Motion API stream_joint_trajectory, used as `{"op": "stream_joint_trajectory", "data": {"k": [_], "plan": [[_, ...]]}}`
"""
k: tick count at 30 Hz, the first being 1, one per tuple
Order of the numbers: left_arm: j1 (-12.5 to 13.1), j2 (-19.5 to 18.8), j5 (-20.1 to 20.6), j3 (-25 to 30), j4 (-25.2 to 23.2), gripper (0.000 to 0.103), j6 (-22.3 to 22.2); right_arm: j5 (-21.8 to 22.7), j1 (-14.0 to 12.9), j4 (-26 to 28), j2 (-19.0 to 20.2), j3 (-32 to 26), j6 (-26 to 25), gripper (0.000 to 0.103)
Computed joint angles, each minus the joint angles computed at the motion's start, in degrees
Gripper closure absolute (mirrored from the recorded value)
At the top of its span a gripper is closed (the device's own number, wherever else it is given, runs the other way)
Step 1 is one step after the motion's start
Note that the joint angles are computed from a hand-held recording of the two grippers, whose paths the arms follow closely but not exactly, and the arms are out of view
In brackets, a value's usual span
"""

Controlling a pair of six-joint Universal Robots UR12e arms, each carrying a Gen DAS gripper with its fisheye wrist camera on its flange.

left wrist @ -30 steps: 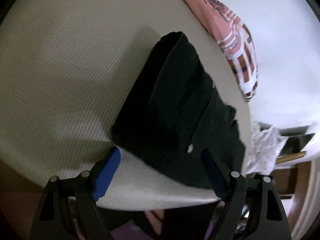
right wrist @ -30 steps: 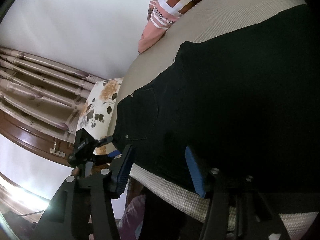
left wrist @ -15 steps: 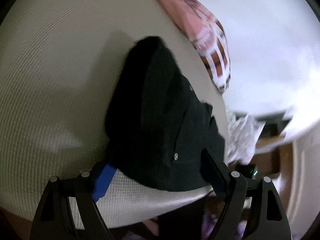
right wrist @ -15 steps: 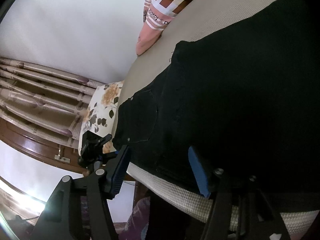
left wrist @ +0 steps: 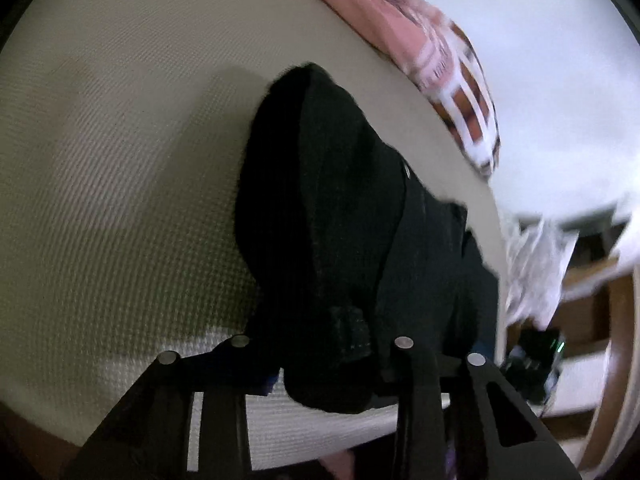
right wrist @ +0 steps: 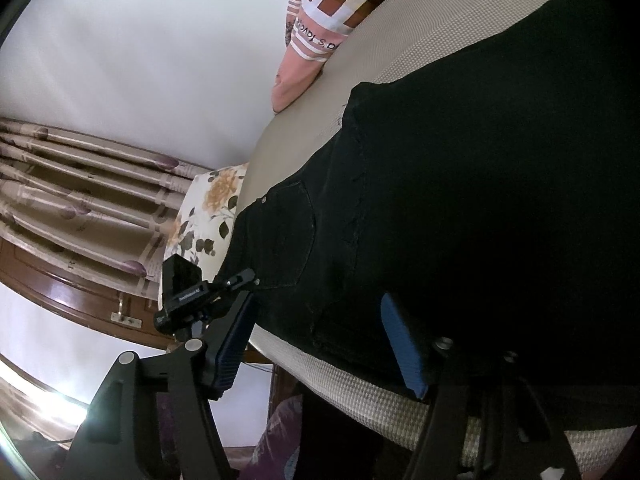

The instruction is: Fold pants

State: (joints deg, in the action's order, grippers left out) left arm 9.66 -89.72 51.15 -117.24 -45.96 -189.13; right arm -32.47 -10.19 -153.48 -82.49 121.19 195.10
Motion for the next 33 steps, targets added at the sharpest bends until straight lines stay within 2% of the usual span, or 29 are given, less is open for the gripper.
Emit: {"op": "stream_joint_trajectory", "data": {"k": [4, 7, 9, 14, 18, 21, 23, 28, 33], "plan": [[-1.7, 1.3, 3.8, -0.3, 4.6, 0.075, -1.7, 0.2, 0.0, 0.3, 0.0, -0.1, 0.1, 0.041], [-2.3, 2.0, 2.0, 0.1, 7.2, 0.075, -3.6, 0.5, -0.4, 0.2, -0.1, -0.1, 0.1, 0.040], [-3.1, 2.5, 1.7, 0.8, 8.0, 0.075, -3.0, 0.1, -0.8, 0.2, -0.6, -0.2, -0.6, 0.038], [-6.9, 2.9, 3.1, 3.0, 11.0, 0.075, -2.6, -0.5, -3.5, 0.4, -2.5, 0.4, -1.9, 0.038], [-10.3, 2.4, 3.0, 5.2, 13.4, 0.075, -2.5, -1.2, -6.9, -0.4, -4.3, 2.1, -1.4, 0.037], [-13.4, 1.3, 2.4, 7.7, 13.2, 0.075, -0.4, -0.2, -9.9, -2.0, -5.2, 3.9, 0.8, 0.036], [-15.8, -0.1, 2.1, 10.0, 12.4, 0.075, 1.7, 0.6, -11.5, -1.2, -5.8, 4.8, 0.6, 0.036], [-21.7, -4.5, 1.5, 15.6, 7.4, 0.075, 6.8, 0.8, -14.4, 6.1, -8.6, 6.3, -6.1, 0.036], [-27.2, -8.4, 2.6, 19.1, 3.6, 0.075, 11.5, 3.8, -17.9, 6.6, -10.1, 8.9, -7.8, 0.034]]}}
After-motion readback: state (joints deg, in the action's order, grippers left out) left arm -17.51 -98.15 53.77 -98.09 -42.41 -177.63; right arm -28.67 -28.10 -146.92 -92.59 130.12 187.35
